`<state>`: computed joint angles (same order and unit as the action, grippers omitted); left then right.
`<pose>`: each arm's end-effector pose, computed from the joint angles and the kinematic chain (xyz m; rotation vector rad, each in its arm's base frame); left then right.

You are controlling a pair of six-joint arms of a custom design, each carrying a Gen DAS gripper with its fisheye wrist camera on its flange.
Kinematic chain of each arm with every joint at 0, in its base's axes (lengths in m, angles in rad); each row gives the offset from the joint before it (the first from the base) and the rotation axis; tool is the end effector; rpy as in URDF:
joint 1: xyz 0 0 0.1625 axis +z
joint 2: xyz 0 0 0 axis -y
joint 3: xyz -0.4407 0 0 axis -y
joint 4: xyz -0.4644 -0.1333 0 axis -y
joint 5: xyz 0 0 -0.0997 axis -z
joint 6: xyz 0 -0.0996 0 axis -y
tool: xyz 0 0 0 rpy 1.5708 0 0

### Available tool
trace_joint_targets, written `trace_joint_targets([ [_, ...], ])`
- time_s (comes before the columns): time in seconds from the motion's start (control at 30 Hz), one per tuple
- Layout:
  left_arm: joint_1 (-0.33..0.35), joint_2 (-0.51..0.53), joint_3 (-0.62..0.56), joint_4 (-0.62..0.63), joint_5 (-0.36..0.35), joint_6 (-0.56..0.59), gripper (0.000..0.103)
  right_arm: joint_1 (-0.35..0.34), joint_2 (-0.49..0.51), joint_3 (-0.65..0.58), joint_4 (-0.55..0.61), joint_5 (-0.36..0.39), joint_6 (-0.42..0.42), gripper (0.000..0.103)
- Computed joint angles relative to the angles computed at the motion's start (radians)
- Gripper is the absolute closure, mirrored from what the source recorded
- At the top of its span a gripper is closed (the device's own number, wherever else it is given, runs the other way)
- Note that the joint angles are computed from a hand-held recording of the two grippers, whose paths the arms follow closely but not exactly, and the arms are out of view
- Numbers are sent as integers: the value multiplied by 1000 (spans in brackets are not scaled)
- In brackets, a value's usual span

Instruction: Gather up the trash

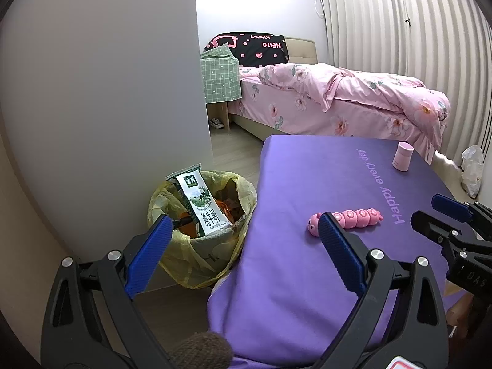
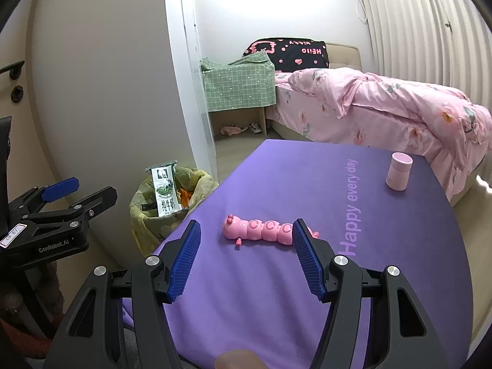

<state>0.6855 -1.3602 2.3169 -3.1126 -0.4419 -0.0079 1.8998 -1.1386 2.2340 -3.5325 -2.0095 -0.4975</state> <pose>-0.2196 -0.4681 0.2335 0.5266 2.0601 -1.1386 0.2575 -0.4726 0.1673 0.7482 -2.3315 1.0767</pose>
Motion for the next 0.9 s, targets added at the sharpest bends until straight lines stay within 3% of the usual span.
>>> trace_joint_targets([
  [0.9,-3,-7,-5,49,5,-26,12,1,-14,2,14,-3,12,45],
])
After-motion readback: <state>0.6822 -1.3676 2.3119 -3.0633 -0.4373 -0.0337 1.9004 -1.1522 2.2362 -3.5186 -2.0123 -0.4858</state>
